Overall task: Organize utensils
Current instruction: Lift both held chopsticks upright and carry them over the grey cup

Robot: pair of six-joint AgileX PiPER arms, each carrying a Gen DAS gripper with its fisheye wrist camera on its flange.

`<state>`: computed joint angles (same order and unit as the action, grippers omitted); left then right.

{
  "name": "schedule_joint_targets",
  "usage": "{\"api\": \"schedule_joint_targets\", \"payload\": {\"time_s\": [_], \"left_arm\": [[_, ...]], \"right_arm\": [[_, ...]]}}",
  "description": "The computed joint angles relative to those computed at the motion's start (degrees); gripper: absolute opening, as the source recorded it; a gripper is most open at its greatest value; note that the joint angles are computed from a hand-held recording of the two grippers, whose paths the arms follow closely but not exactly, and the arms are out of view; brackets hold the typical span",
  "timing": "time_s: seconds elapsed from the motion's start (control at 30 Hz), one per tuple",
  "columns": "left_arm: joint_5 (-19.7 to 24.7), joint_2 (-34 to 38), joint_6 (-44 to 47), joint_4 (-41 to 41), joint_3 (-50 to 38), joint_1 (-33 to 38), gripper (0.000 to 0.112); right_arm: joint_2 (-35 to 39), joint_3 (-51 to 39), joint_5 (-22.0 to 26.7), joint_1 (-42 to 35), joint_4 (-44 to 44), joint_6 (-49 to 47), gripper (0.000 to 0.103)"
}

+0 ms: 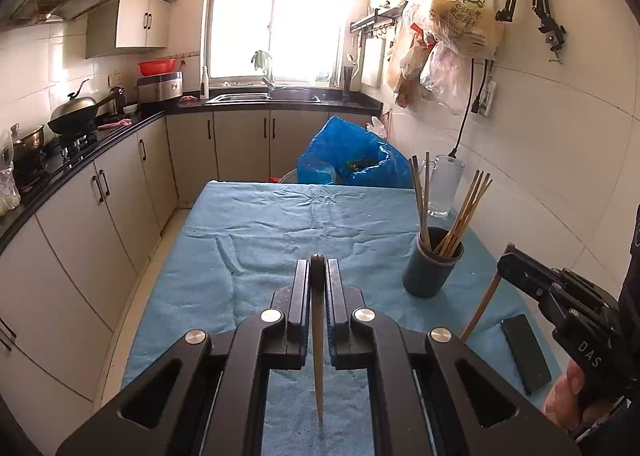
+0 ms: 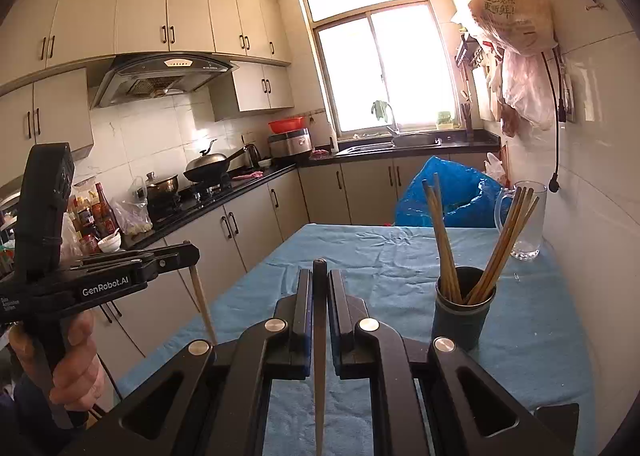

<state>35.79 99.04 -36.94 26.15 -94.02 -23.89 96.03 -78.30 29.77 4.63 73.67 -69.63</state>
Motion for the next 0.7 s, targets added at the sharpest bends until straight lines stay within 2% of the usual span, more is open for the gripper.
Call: {"api": "schedule_joint_targets", "payload": {"time_s": [0.7], "left_arm": [[2.34, 2.11, 4.18, -3.02, -5.43, -0.58, 0.007]], "right_arm": [[-1.90, -0.04, -3.11, -1.05, 2.85, -2.59, 0.008]]}}
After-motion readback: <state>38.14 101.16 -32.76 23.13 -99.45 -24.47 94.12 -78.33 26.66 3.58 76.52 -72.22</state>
